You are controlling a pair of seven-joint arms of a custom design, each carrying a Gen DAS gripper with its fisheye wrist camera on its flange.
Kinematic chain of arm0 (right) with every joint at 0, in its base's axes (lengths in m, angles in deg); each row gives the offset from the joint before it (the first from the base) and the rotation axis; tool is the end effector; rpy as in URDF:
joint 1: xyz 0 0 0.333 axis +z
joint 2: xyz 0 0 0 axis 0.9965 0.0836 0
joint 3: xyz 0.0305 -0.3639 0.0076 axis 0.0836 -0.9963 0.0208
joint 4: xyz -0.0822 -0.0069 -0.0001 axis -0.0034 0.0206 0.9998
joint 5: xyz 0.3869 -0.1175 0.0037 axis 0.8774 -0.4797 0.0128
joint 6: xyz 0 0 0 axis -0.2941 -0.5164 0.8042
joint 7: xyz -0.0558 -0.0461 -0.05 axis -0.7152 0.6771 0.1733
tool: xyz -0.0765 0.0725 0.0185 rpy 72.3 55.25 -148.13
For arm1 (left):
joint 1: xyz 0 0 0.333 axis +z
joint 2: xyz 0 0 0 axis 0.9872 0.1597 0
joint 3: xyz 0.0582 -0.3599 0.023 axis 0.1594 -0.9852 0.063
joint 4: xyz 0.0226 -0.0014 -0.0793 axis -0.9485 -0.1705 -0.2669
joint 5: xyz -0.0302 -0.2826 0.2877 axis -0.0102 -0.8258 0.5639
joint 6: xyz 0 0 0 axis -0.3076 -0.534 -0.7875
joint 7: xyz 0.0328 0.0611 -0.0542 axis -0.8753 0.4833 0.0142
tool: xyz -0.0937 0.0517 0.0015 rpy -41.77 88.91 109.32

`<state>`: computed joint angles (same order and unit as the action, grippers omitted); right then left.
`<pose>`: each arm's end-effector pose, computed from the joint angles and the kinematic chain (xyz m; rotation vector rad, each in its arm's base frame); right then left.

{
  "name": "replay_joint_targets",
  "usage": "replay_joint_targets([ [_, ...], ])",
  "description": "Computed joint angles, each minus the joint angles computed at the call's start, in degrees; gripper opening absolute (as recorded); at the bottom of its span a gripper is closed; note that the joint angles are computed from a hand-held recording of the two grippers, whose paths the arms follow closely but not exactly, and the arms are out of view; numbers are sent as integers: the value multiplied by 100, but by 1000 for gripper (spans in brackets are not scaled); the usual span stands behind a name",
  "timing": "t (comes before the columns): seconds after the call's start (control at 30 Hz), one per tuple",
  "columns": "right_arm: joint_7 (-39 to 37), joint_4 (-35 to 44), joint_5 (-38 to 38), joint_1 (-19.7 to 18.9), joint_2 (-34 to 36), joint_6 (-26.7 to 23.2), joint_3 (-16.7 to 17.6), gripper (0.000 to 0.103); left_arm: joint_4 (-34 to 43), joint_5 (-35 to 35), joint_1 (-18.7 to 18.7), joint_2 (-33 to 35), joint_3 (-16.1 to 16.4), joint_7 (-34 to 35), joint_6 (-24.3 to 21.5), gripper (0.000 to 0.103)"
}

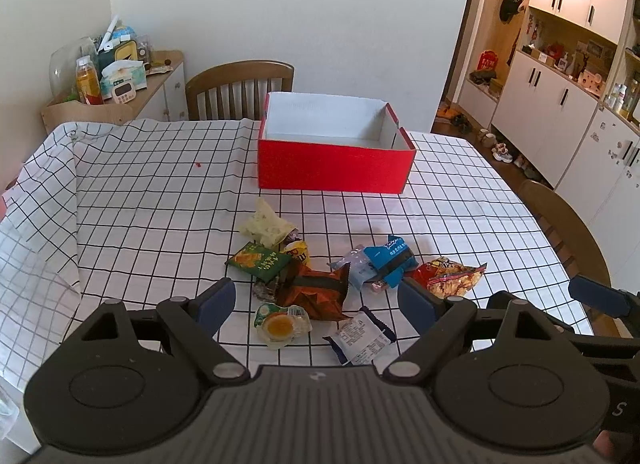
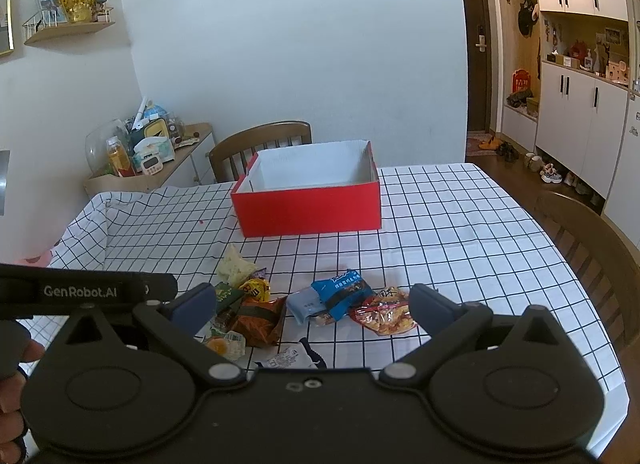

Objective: Organize snacks
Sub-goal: 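Move both tools toward the snack pile in front of the red box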

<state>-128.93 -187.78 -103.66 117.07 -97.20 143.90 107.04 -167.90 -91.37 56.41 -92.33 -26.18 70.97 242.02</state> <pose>0.3565 0.3673 0.4743 -1.1706 2.0241 -0.9402 0.4584 -0.2669 0.4873 -1.2971 2.3154 -1.0351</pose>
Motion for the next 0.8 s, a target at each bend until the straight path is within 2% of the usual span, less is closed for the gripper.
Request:
replay_joint_targets([
  [0.5,168,8,-178,24,62,-115,1,102,76,-81,45,34,-24,113,-109,89],
  [0.67,77,6,-147,30,74,-61,-46,102,145,199,160,126,-96,-162,-154,89],
  [0.8,117,-66,-169,-34,67,27,-119,102,283,865,387,354,-225,-935,-175,89],
])
